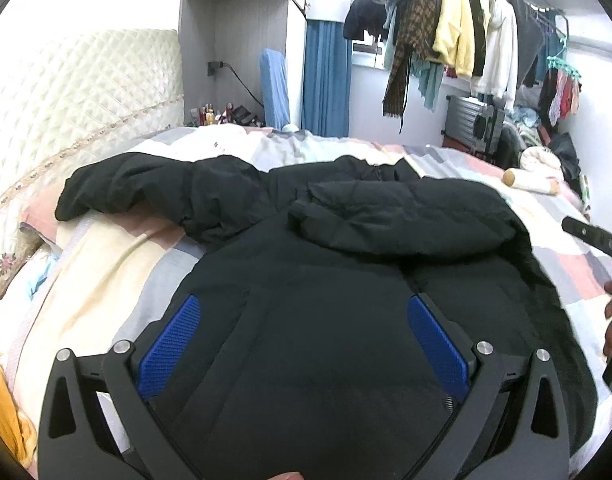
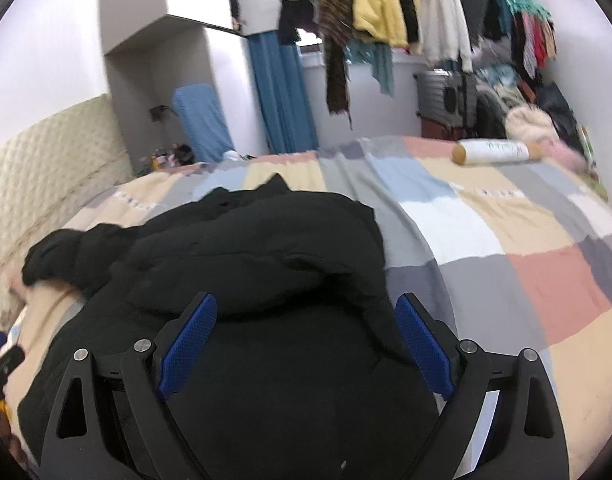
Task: Fold large clothes
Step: 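Open the right tool, release the sleeve on the body, withdraw, then grasp the other sleeve cuff with the left tool and lift it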
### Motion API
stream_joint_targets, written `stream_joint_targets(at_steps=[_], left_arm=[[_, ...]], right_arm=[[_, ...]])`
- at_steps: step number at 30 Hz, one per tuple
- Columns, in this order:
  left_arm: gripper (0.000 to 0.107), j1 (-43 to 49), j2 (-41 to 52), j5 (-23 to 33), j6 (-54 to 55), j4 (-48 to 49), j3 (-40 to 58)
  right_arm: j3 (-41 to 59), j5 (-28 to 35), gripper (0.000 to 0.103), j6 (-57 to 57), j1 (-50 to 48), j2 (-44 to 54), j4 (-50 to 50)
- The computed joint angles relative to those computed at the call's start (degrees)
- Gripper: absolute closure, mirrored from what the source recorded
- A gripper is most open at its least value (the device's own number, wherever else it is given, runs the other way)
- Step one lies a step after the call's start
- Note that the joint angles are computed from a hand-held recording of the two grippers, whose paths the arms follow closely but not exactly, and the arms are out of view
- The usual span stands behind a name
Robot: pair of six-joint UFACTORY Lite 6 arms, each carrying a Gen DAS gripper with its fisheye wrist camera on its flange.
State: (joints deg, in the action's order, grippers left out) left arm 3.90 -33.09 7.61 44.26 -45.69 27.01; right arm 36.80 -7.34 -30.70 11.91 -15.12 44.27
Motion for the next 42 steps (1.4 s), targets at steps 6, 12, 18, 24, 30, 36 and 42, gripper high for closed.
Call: stream_joint_targets(at_steps=[6, 12, 18, 24, 30, 36, 42], left_arm=[[0.004, 5.12, -8.23, 6.34, 3.13, -2.32, -2.98], [0.004, 11.64, -13.24, 13.86, 7.61, -5.49, -5.08], [0.004, 16.74, -16.33, 19.86, 13.25, -9.56, -5.97], [0.004, 22.38, -7.75, 26.11, 20.7, -15.72, 0.55], [0.004, 28.32, 13.56, 29.97, 21.66, -18.78, 22.25], [0.004, 33.05, 40.49, 33.17, 11.46, -9.56, 55.7], [0.004, 38.96, 70.77, 39.12, -3.95, -1.54, 91.67]], right_arm=[[-9.83, -4.74, 0.011, -29.85, 13.02, -16.89, 35.98], [-13.82, -24.78, 0.001, -46.64, 35.6, -25.52, 60.5], [-17.82, -45.18, 0.0, -37.42, 59.75, -30.58, 64.99], [-19.43, -50.63, 0.0, -32.76, 66.72, -31.16, 64.11], [-19.84, -45.41, 0.0, -31.2, 61.41, -28.87, 61.53], [-20.29, -44.88, 0.0, -30.61, 61.26, -29.31, 61.81], [-20.53, -43.1, 0.0, -30.04, 59.74, -28.44, 62.42]])
